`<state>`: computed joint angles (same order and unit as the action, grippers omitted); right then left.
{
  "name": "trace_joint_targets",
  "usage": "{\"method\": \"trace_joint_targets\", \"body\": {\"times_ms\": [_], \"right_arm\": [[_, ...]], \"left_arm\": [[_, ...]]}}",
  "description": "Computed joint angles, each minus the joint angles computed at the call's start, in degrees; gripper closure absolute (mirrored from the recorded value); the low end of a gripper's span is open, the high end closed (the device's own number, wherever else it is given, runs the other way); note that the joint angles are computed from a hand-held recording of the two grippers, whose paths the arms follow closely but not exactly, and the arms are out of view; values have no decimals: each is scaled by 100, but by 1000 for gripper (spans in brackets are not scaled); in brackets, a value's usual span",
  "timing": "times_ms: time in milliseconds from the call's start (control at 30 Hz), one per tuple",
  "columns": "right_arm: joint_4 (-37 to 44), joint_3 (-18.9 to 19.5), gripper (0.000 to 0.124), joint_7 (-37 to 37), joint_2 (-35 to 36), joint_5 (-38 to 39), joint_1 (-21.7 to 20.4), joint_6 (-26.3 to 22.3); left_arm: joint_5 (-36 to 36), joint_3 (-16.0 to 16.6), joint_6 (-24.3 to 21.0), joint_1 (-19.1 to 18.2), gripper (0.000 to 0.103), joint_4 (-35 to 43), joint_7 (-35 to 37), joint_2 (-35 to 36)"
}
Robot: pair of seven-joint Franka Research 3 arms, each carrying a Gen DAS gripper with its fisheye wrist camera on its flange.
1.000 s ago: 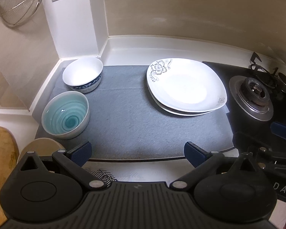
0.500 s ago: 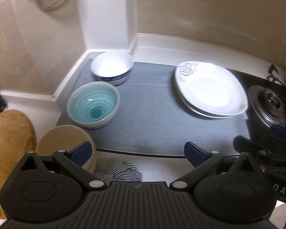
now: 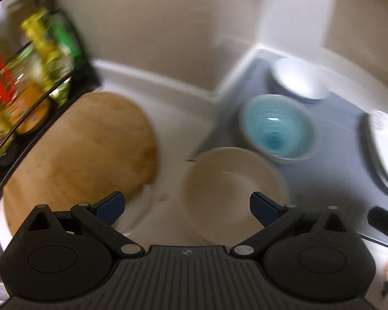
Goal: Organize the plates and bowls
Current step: 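Swing both tools toward the cream bowls beside the cutting board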
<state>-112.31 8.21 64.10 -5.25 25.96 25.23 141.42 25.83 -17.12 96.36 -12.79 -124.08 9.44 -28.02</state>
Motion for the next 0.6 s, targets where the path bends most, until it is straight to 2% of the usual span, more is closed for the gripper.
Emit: {"method": "trace_joint_targets", "body": {"times_ms": [167, 333, 600], "right_arm": [[552, 136, 33, 225, 578, -69, 142, -467], [1031, 223, 33, 552, 1064, -240, 278, -865], [1329, 284, 34, 804, 1420, -593, 485, -1005]], "left_arm": [[-138, 261, 122, 76, 0, -378, 287, -321], [-308, 456, 517, 172, 0, -728, 641, -462], [-472, 490, 829, 320, 0, -918, 976, -476]]}}
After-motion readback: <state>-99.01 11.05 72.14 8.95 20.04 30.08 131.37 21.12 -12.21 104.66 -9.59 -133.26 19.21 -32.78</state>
